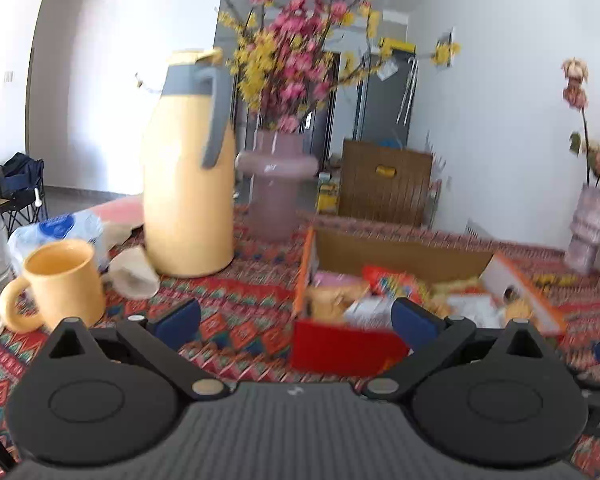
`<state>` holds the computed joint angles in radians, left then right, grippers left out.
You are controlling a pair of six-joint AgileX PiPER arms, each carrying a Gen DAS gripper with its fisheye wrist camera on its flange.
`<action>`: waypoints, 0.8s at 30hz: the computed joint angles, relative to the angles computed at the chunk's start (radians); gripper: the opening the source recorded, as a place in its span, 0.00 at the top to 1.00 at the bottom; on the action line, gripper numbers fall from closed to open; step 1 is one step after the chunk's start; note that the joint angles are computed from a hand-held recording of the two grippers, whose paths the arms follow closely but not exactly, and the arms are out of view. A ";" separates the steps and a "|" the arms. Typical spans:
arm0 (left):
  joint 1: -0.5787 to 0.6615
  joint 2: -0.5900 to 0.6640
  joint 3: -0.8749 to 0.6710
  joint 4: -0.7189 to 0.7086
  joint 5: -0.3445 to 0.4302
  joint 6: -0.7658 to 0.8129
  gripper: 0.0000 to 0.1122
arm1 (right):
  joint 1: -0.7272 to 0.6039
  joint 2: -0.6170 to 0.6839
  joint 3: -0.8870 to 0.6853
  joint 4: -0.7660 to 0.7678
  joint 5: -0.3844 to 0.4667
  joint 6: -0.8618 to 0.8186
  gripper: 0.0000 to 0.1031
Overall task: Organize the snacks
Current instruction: 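Grasp the pink packet on the cloth with the right tool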
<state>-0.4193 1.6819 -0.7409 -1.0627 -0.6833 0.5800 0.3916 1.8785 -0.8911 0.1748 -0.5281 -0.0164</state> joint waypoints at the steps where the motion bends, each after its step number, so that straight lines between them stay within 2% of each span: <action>1: 0.001 -0.001 0.017 0.002 -0.003 -0.005 0.08 | 0.008 -0.008 0.019 0.016 -0.003 -0.010 0.00; 10: 0.028 0.032 0.099 0.065 0.006 -0.080 0.08 | 0.052 -0.025 0.134 0.113 -0.023 -0.059 0.00; 14: 0.042 0.115 0.108 0.138 -0.026 -0.171 0.08 | 0.050 -0.016 0.148 0.110 -0.002 -0.040 0.00; 15: 0.046 0.121 0.100 0.124 -0.011 -0.160 0.08 | 0.051 -0.013 0.150 0.113 0.002 -0.040 0.00; 18: 0.050 0.109 0.136 0.201 -0.039 -0.241 0.08 | 0.058 0.001 0.145 0.131 0.015 -0.055 0.00; 24: 0.065 0.105 0.143 0.243 -0.025 -0.278 0.08 | 0.072 0.027 0.093 0.140 0.068 -0.079 0.00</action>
<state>-0.3548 1.7873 -0.5979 -0.8194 -0.7086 0.3020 0.4640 1.9056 -0.7986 0.3150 -0.4598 -0.0955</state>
